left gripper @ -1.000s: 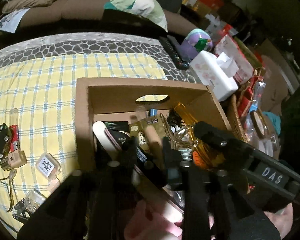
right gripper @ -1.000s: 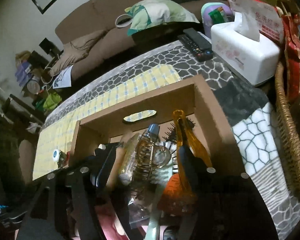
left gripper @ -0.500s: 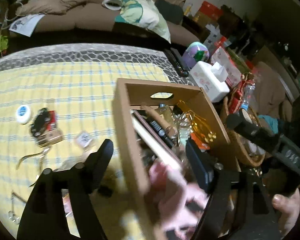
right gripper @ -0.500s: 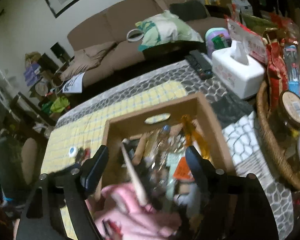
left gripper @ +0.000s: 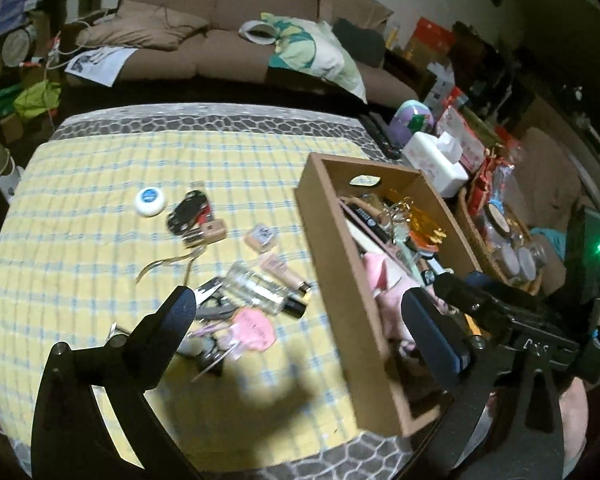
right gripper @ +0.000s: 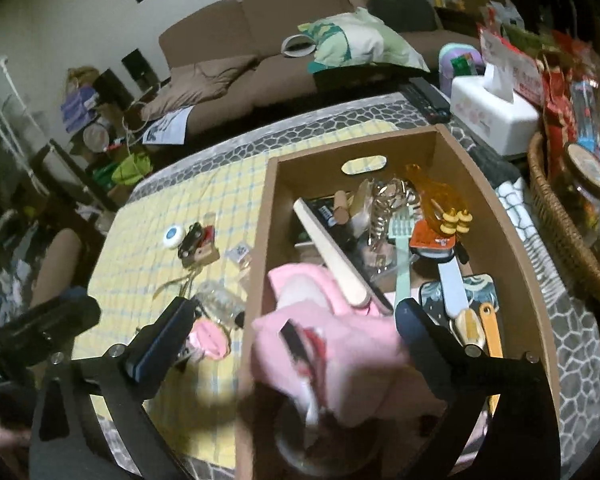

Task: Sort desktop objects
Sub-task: 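Carry the tube and gold clip over the box and release both, then return both grippers from the box to the pile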

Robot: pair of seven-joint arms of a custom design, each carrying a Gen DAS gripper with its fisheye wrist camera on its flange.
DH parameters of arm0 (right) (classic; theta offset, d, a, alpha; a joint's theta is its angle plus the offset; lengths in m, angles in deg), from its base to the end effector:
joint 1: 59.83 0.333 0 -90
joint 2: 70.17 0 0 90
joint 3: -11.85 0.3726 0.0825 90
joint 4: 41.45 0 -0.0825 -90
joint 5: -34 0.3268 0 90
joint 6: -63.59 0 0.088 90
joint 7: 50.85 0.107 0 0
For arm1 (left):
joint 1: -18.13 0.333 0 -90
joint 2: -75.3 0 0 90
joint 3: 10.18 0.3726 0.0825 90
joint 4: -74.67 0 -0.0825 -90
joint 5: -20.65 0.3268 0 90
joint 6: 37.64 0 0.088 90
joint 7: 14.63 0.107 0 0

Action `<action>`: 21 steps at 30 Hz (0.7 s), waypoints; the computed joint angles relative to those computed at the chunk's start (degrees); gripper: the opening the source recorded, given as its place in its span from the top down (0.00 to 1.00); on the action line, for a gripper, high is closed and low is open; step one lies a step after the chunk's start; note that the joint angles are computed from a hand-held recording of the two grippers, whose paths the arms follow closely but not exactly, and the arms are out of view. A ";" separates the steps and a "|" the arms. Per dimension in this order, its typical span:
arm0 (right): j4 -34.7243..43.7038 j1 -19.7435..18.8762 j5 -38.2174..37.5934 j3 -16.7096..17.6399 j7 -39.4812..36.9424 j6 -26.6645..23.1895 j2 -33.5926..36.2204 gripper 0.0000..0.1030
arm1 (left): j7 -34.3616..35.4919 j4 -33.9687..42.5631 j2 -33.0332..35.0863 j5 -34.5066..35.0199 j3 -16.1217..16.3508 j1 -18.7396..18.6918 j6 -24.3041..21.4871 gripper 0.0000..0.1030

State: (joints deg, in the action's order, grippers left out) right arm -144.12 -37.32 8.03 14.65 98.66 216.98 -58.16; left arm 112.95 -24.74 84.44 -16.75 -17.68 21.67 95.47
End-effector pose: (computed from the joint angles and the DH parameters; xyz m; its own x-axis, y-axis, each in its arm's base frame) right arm 0.5596 0.2759 0.5878 -0.1575 -0.9486 -0.2745 -0.7316 0.2988 -0.6128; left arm 0.6003 -0.0458 0.6057 -0.4329 -0.8494 0.3018 -0.7909 0.1973 -0.5792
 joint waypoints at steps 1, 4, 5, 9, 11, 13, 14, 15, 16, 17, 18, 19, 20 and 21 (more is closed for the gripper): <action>0.57 0.41 -0.32 0.10 -0.02 -1.06 0.09 0.00 | 0.40 -0.59 -0.51 -0.09 0.26 0.36 -0.06 0.00; 2.37 1.55 -0.45 0.82 -0.80 -3.91 0.47 0.00 | 1.72 -2.25 -1.92 -0.74 1.16 1.52 -0.47 0.00; 2.88 1.93 -0.54 1.03 -1.00 -4.29 0.62 0.00 | 2.12 -2.57 -2.16 -0.98 1.41 1.82 -0.60 0.00; 5.47 3.46 -0.52 1.80 -2.15 -5.59 1.80 0.00 | 4.08 -4.21 -3.04 -1.26 2.46 3.04 -0.12 0.00; 6.61 4.10 -0.50 1.95 -2.81 -5.25 2.66 0.00 | 5.49 -4.72 -2.91 -1.58 3.01 3.83 0.18 0.00; 8.39 4.80 -0.05 2.16 -3.66 -5.13 4.03 0.00 | 6.75 -4.89 -2.25 -1.53 3.54 4.73 0.30 0.00; 9.68 5.04 0.68 2.44 -4.55 -5.31 5.02 0.00 | 7.46 -5.13 -1.78 -1.11 3.84 5.18 1.19 0.00; 10.71 5.17 1.51 2.66 -5.55 -5.35 5.85 0.00 | 8.25 -5.67 -1.36 -0.42 4.07 5.50 2.98 0.00; 11.96 5.41 2.27 2.90 -6.65 -5.43 6.80 0.00 | 9.16 -6.38 -0.85 0.50 4.31 5.81 5.29 0.00; 13.46 5.82 2.69 2.96 -7.67 -5.69 7.89 0.00 | 9.62 -6.96 -0.15 1.68 4.59 6.14 7.47 0.00; 14.69 6.36 2.79 2.83 -8.40 -5.89 8.79 0.00 | 9.46 -7.20 0.66 2.79 4.85 6.53 8.75 0.00; 15.92 6.78 2.99 2.79 -9.33 -5.88 9.79 0.00 | 9.13 -6.95 1.81 3.45 5.11 7.19 9.07 0.00; 17.33 7.08 3.39 2.87 -10.52 -5.78 11.02 0.00 | 8.85 -6.36 3.11 3.48 5.24 8.10 8.63 0.00; 18.54 7.36 3.93 2.83 -11.37 -5.87 12.05 0.00 | 8.48 -6.07 3.98 3.41 5.18 8.81 8.40 0.00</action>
State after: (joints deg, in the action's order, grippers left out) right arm -125.57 -29.95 11.96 17.48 87.29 211.11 -46.11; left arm 121.43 -30.81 88.43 -13.34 -12.50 30.48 103.87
